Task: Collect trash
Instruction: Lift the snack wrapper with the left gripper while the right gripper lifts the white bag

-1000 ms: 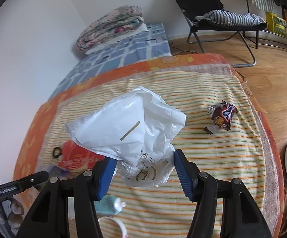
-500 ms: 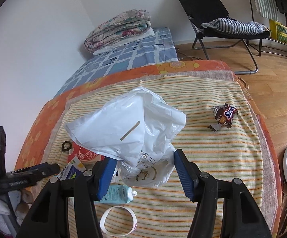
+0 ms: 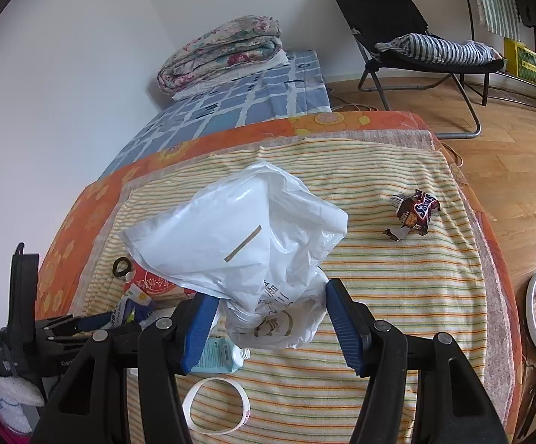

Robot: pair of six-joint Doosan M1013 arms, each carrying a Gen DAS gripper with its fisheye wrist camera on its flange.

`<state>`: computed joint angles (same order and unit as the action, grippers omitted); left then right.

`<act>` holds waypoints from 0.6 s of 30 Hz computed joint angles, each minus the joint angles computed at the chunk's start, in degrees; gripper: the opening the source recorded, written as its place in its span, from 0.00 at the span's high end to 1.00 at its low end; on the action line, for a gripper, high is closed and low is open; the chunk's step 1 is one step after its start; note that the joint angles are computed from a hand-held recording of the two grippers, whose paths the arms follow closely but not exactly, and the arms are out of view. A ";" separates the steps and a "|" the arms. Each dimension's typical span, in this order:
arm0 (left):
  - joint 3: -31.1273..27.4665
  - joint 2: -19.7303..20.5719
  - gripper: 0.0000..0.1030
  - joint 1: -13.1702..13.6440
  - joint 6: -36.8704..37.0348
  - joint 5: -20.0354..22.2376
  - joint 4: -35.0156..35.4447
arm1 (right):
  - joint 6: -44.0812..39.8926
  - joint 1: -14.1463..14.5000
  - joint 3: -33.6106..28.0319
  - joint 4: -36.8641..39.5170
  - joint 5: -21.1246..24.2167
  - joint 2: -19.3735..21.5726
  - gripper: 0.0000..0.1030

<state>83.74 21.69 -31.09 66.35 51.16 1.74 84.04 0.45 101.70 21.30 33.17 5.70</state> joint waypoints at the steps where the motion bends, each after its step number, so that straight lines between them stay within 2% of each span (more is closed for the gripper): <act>1: 0.10 -0.16 0.42 0.19 0.04 -0.30 -0.65 | -0.13 0.00 0.03 0.12 0.02 -0.04 0.40; 3: 0.43 -0.66 0.42 0.86 0.30 -1.13 -3.14 | -0.43 0.03 0.13 0.24 0.00 -0.16 0.40; 10: 1.90 -3.37 0.42 1.06 0.01 -3.57 -2.25 | -2.38 0.38 0.64 0.75 0.15 -1.08 0.40; 18: 6.16 -8.54 0.42 0.42 2.82 -5.60 -1.56 | -8.20 1.28 3.55 5.94 1.41 -4.72 0.40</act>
<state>89.90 13.15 -30.67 69.17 45.56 0.18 75.85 1.73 105.25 27.24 34.58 0.99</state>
